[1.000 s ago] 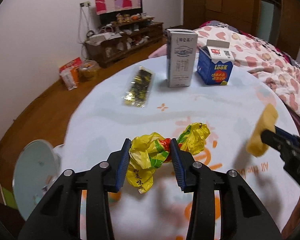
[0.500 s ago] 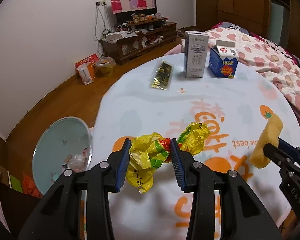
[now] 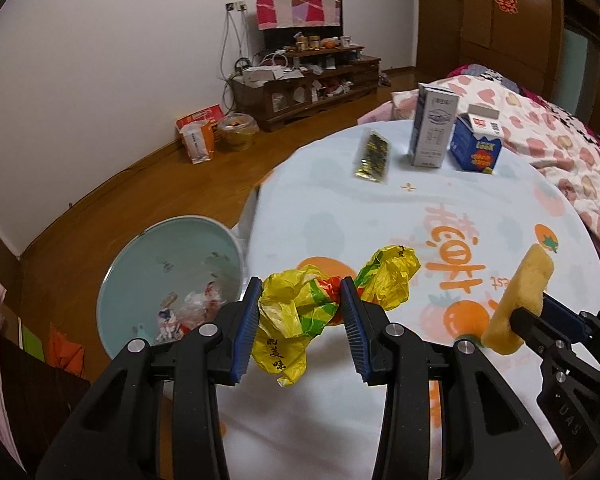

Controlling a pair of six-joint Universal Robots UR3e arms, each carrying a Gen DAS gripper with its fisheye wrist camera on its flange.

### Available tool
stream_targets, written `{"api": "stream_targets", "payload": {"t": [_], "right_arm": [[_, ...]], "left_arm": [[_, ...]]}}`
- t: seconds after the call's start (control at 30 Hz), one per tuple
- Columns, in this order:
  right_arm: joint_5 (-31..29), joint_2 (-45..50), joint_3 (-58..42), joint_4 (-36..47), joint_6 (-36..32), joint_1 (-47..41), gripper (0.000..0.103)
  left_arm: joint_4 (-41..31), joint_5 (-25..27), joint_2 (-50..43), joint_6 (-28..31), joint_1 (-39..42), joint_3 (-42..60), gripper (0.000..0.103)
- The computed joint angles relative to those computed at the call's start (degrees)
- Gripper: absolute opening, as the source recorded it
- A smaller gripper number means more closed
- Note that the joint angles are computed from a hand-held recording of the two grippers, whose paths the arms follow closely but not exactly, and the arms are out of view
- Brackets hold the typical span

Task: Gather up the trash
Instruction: 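Carry the candy wrapper and sponge over the teal bin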

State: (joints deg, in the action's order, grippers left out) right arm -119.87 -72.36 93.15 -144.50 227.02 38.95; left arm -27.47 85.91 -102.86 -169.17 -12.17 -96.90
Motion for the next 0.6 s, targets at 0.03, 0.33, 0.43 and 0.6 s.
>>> {"api": "stream_targets", "payload": {"t": [0.03, 0.33, 0.43, 0.6], "right_arm": [[0.03, 0.67, -0.98, 0.21, -0.26, 0.31, 0.026], [1.78, 8.18, -12.02, 1.94, -4.44, 1.4, 0.026], [2.74, 11.61, -17.11, 2.74, -6.25, 1.61, 0.026], [3.56, 17.06, -25.82, 4.89, -8.12, 2.22, 0.026]], "left_arm": [[0.18, -0.14, 0.38, 0.15, 0.56, -0.47, 0.04], [0.4, -1.5, 2.36, 0.35, 5.99, -2.97, 0.04], [0.45, -1.45, 2.42, 0.43, 7.87, -3.39, 0.04], [0.6, -1.24, 2.38, 0.36, 10.71, -3.63, 0.04]]}}
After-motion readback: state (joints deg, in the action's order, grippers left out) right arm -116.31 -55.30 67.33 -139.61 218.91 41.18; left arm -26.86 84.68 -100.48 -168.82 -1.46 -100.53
